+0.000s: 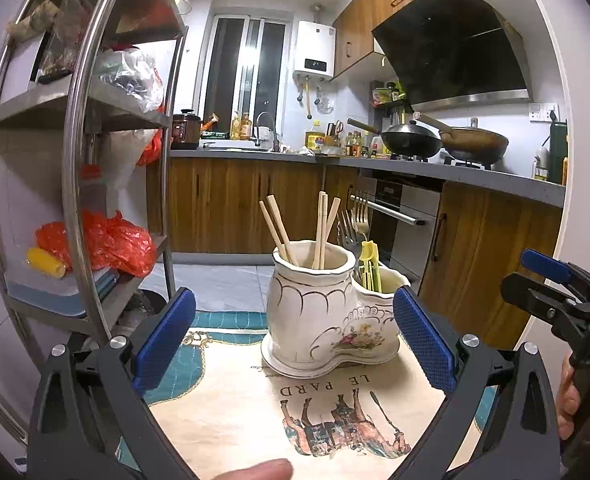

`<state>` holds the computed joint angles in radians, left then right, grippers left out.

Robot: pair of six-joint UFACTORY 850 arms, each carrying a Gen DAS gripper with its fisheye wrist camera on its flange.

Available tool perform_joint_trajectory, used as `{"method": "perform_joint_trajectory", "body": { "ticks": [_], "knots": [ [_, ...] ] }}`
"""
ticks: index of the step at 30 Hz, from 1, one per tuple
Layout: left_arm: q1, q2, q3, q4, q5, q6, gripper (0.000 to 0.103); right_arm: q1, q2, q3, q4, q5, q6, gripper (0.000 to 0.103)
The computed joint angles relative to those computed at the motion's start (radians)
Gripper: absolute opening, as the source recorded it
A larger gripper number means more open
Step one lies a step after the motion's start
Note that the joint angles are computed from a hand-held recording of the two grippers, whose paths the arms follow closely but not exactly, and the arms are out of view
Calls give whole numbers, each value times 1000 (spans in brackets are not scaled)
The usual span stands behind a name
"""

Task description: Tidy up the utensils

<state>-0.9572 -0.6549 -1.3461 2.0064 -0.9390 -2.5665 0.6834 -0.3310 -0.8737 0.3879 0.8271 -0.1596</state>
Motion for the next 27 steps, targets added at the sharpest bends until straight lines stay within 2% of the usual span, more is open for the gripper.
{"method": "perform_joint_trajectory", "body": {
  "ticks": [6, 27],
  "knots": [
    [-10, 4, 6, -2, -23, 23, 97, 2, 0, 6, 8, 16, 1, 98],
    [-15, 8, 8, -6, -24, 46, 98, 2, -1, 11, 7, 17, 9, 98]
  ]
}}
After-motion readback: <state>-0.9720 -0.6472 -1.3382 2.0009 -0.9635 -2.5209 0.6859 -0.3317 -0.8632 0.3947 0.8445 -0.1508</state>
